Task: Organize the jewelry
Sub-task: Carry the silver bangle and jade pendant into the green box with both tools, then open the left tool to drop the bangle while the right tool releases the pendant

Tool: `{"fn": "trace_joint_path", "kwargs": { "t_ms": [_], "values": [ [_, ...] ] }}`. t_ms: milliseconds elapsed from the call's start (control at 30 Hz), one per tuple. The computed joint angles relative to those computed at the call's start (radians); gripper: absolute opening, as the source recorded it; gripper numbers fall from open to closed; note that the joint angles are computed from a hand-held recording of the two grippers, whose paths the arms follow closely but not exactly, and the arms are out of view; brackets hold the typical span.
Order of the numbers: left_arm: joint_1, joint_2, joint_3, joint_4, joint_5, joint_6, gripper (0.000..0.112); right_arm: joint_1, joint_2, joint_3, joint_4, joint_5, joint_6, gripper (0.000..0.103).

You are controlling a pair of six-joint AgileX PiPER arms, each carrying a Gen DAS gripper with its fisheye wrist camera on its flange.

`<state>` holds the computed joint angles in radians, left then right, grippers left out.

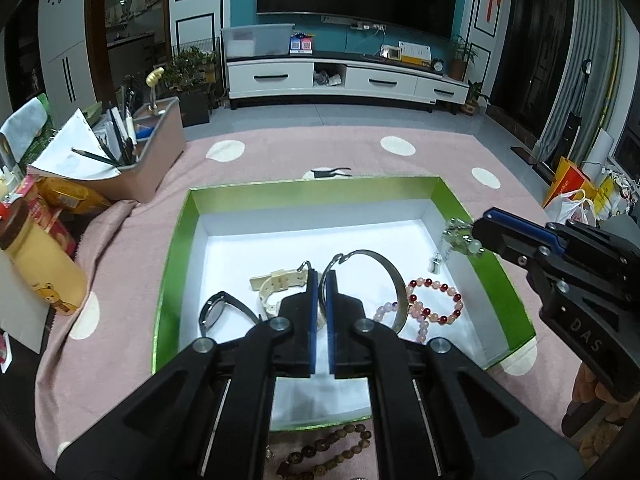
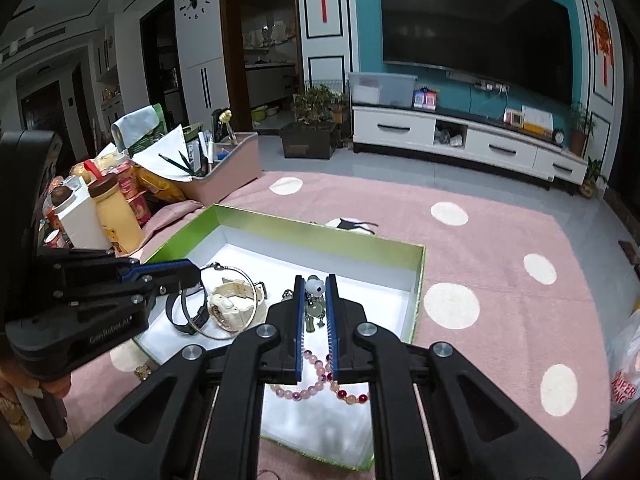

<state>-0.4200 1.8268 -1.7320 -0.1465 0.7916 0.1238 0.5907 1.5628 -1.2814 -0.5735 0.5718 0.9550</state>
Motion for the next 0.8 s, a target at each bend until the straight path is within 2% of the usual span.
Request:
{"fn": "trace_joint_path", "kwargs": {
  "t_ms": [200, 367, 500, 633, 800],
  "values": [
    [-0.005, 0.041, -0.025, 0.002, 0.010, 0.005, 0.003, -0.057, 0.061, -0.013, 0.146, -0.055, -0.110, 0.009],
    [-0.016, 0.059, -0.026, 0.027, 0.003, -0.005, 0.003, -0.079, 0.106, -0.035, 0.236, -0.062, -0.180, 0.009],
    [-0.022, 0.062, -0.019, 0.042, -0.002, -0.008, 0.004, -0.088, 0.125, -0.047, 0.277, -0.065, -0.205, 0.009],
    [-0.019, 0.050, -0.009, 0.035, -0.011, -0.006, 0.004, -0.094, 0.107, -0.022, 0.256, -0.075, -0.162, 0.012],
    [-0.006, 0.021, 0.011, 0.013, -0.021, 0.004, 0.016, -0.098, 0.040, 0.046, 0.209, -0.096, -0.087, 0.028]
  ]
}}
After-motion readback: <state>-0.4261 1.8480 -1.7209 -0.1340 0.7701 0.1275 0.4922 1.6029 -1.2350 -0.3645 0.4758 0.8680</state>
